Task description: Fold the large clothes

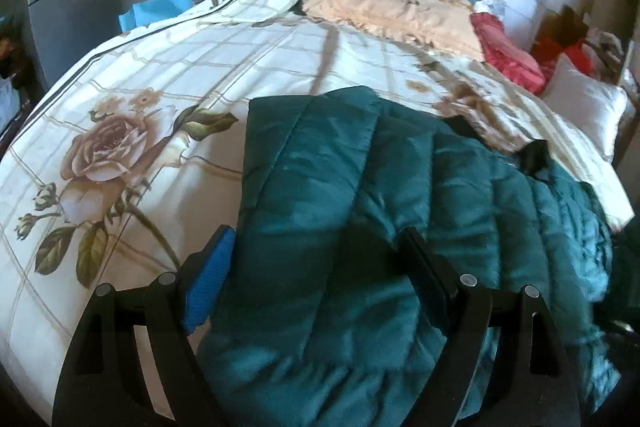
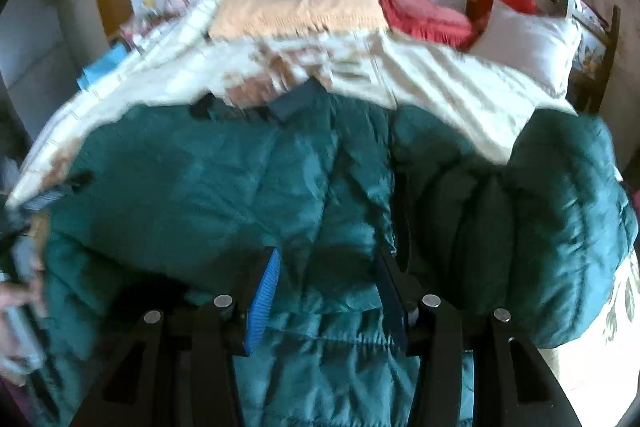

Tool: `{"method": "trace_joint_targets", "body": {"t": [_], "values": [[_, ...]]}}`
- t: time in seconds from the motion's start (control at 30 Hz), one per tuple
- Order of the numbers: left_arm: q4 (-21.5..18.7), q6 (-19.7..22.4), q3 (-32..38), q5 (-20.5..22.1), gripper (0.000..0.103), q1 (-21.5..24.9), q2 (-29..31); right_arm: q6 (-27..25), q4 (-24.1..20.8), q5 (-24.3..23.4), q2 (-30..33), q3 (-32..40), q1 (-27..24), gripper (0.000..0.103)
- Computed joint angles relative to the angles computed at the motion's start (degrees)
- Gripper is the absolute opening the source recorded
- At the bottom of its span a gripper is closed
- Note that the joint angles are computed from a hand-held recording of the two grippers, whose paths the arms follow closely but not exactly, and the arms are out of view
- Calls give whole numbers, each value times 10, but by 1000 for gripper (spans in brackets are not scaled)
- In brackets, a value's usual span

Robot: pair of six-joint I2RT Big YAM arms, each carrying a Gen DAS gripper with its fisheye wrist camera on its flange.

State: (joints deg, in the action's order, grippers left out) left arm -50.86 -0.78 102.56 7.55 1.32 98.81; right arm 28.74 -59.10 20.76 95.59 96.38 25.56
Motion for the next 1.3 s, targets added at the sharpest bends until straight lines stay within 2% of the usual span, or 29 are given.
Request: {"method": "trace_joint_targets", "body": {"t": [0.2, 0.33, 0.37, 0.77, 1.3], "values": [[9, 11, -43, 23, 83, -5, -53, 25, 13, 1, -21, -15, 7, 47], [18, 11, -65, 33, 83, -13, -78, 30, 11, 10, -51, -28, 20, 61], [18, 10, -68, 34, 83, -16, -82, 29, 12, 16, -58, -31, 24, 62], [20, 21, -104, 29, 83, -32, -114, 35, 26, 32, -110, -75, 44, 63], [13, 27, -116, 25, 83, -39, -120, 52, 24, 36, -148, -109, 27, 65]]}}
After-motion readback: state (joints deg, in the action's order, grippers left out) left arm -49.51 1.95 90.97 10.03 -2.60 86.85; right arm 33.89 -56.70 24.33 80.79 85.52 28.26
